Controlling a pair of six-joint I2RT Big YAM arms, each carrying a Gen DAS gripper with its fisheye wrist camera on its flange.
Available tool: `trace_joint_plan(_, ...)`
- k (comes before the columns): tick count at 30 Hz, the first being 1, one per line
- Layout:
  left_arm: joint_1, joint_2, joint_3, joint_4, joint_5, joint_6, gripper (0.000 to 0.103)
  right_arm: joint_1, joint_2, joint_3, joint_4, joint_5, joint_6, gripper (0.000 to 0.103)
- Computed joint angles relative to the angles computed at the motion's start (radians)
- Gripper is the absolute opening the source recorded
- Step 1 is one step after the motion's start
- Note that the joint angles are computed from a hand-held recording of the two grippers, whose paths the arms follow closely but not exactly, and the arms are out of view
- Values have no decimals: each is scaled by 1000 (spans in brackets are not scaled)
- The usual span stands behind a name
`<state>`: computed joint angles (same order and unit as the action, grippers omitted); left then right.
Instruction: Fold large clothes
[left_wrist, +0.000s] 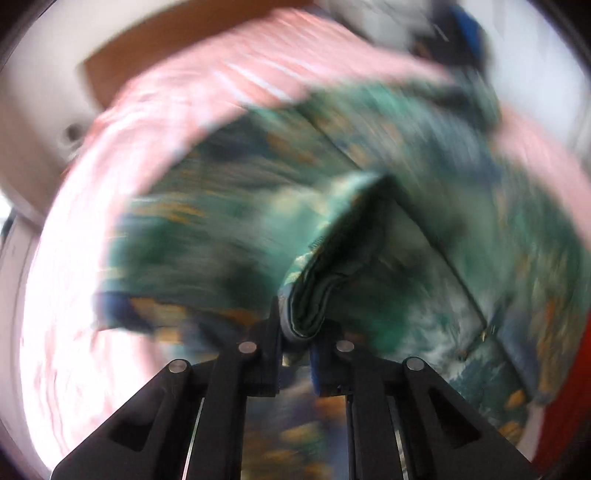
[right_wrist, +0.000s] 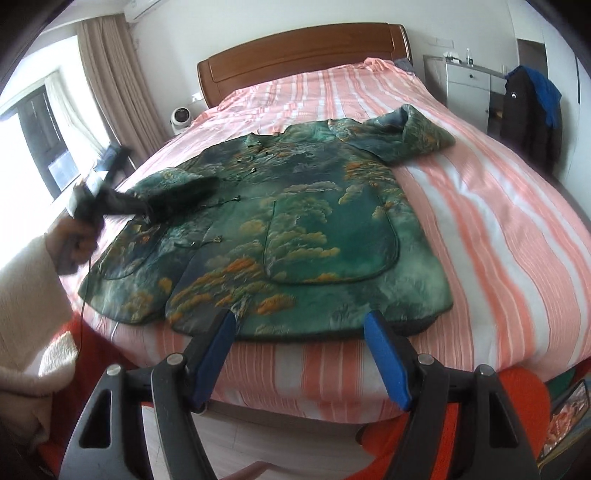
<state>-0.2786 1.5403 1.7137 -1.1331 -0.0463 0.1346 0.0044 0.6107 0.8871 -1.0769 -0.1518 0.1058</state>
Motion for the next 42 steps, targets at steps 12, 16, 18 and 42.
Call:
trace_joint_plan(12,646,-105,-131,-17,-91,-391,44,11,28,-20,68,-34,37,72)
trace_joint_plan(16,704,-191,-261,0,-33,-452,51,-26,53,4,34,-61,-1,72)
trace_joint_plan(18,685,-237,-299,26,-25,-454,65,-95,98,44,4,-94,-62,72)
trace_joint_plan(42,-11,-266,-347,59,-210,-487,89,-126,1473,1418,-174,612,-577,15)
